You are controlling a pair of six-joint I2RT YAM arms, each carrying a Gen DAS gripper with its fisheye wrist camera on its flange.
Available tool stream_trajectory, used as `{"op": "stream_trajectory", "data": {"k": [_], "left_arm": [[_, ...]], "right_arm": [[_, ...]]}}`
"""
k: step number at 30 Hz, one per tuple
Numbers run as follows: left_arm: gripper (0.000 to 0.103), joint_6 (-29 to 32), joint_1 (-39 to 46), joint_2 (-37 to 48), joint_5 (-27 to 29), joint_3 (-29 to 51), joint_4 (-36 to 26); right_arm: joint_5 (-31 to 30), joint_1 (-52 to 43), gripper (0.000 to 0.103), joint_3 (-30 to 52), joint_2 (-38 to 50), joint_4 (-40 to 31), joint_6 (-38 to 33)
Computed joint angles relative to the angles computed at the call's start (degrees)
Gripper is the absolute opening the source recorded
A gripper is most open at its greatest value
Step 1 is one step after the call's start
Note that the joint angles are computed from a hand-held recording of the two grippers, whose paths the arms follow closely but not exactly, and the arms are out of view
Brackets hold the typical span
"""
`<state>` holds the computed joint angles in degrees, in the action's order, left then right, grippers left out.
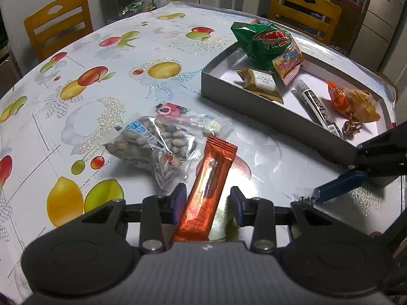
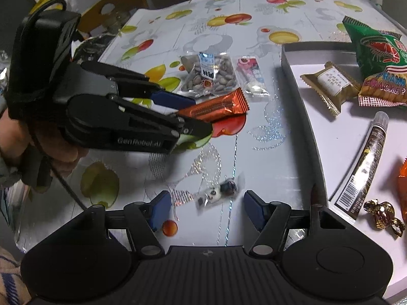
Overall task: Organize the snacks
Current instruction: 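Close the left tool on the orange wafer bar while the right tool grasps the small candy packet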
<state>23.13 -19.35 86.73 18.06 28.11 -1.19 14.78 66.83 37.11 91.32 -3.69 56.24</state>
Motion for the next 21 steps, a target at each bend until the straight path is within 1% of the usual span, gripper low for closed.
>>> {"op": "stream_trajectory", "data": {"k": [4,9,11,13,15,17,21], "left_arm": [[0.036,0.9,0.7,-0.2,0.7,-0.2,-0.4],[0.035,1.8,1.8,-1.1,1.6,-0.6,-1.4],[0.033,1.6,2.1,-1.6,1.7,-1.1,-1.5],[0.03,1.1,2.3,-2.1,1.6,-1.8,-0.9],[0.024,0.6,2.6,-2.6,1.5,-2.3,-0.5],[0.023,0.2,2.8,-3.1,1.6,-2.8,-0.5],[0.022,-1.1,2.1,-4.0,0.7,-3.5,-0.2]], "right_arm": [[0.6,-0.2,0.063,1.1,1.6,0.9,-0.2],[1.5,-0.1,0.061,2.7,3.4,0.7,-2.5],[2.0,-0.1,0.061,3.3,4.0,0.4,-3.7],[2.7,0.2,0.058,4.3,4.6,-0.7,-5.1],[3.4,0.4,0.052,4.9,5.2,-1.2,-6.4],[4.1,0.6,0.046,5.3,5.7,-1.6,-8.0],[4.5,0.8,0.045,5.8,6.0,-2.3,-10.5]]}}
